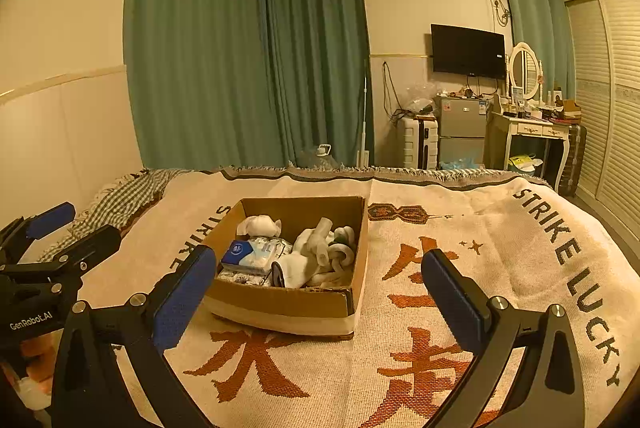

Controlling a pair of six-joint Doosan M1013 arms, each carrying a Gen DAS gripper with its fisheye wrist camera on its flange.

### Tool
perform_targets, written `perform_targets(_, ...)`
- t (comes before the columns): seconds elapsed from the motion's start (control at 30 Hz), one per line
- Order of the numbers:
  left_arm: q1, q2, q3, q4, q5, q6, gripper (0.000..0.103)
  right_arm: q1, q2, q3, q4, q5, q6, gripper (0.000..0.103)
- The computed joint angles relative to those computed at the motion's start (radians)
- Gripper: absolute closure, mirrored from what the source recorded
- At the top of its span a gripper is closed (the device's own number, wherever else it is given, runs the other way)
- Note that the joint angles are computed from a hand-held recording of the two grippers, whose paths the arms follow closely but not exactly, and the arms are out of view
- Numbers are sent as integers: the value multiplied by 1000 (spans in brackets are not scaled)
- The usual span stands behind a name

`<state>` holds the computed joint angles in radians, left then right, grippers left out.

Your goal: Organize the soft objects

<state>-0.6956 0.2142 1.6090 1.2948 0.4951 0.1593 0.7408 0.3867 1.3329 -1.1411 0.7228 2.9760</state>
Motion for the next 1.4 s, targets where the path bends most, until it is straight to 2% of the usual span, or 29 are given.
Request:
perform_targets(0.7, 3, -2, 5, -36, 7, 33, 7, -1, 4, 1, 14, 0, -9, 0)
perform_targets(1.4, 0, -5, 11, -6, 14, 1, 7, 1, 6, -3, 19, 1, -19, 0)
